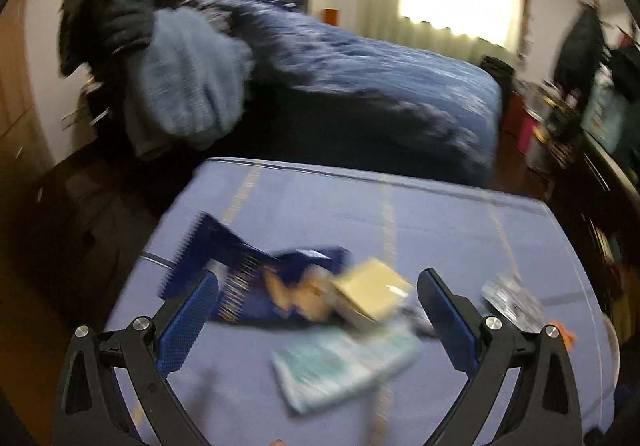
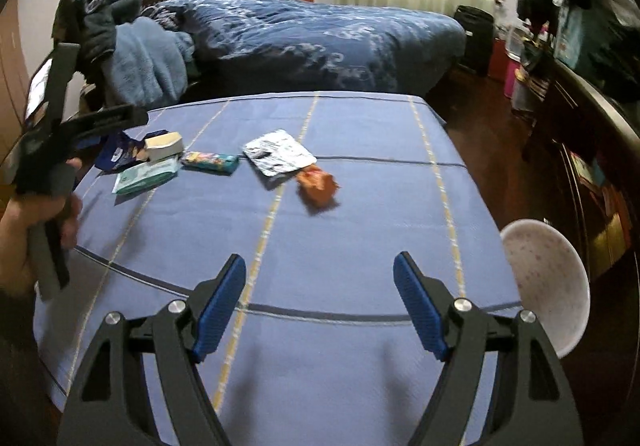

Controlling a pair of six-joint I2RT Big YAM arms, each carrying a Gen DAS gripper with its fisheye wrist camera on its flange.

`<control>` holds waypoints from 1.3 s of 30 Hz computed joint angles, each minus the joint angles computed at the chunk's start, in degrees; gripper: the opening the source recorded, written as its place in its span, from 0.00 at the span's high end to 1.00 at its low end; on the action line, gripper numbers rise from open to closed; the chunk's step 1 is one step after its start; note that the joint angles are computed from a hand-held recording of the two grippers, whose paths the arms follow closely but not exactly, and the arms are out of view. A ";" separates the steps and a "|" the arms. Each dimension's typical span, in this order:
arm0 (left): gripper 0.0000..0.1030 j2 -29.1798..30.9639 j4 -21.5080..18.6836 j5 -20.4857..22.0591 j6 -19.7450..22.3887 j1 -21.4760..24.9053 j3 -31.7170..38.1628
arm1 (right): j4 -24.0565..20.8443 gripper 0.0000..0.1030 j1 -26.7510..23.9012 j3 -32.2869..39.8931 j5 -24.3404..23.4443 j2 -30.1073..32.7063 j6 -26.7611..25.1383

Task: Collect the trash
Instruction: 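Move both open tools back over the table, then grasp the blue biscuit wrapper with the left tool while the right tool grasps the orange toy figure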

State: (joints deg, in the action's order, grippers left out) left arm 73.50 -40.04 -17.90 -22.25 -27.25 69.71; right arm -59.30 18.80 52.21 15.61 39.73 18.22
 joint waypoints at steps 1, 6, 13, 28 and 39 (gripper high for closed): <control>0.04 0.39 0.04 0.64 -0.45 1.73 0.23 | 0.12 0.25 0.42 0.29 0.23 0.43 -0.04; 0.04 3.77 -1.03 5.34 -1.02 7.77 2.32 | 1.90 0.25 2.77 1.75 0.77 3.38 -0.43; 0.60 7.09 -2.03 12.42 0.74 9.87 3.25 | 3.75 0.25 4.41 3.31 0.80 6.84 -1.50; 0.58 5.34 1.64 13.85 4.20 9.82 1.93 | 5.69 0.25 4.74 5.54 -1.03 9.79 -1.57; 0.95 8.77 0.96 16.90 3.17 10.23 4.02 | 5.80 0.25 4.39 5.42 -1.21 9.82 -1.53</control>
State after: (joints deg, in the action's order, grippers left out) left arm 82.27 -39.08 -1.00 -19.07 -17.03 73.73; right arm -53.51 23.19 57.63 14.40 49.55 16.69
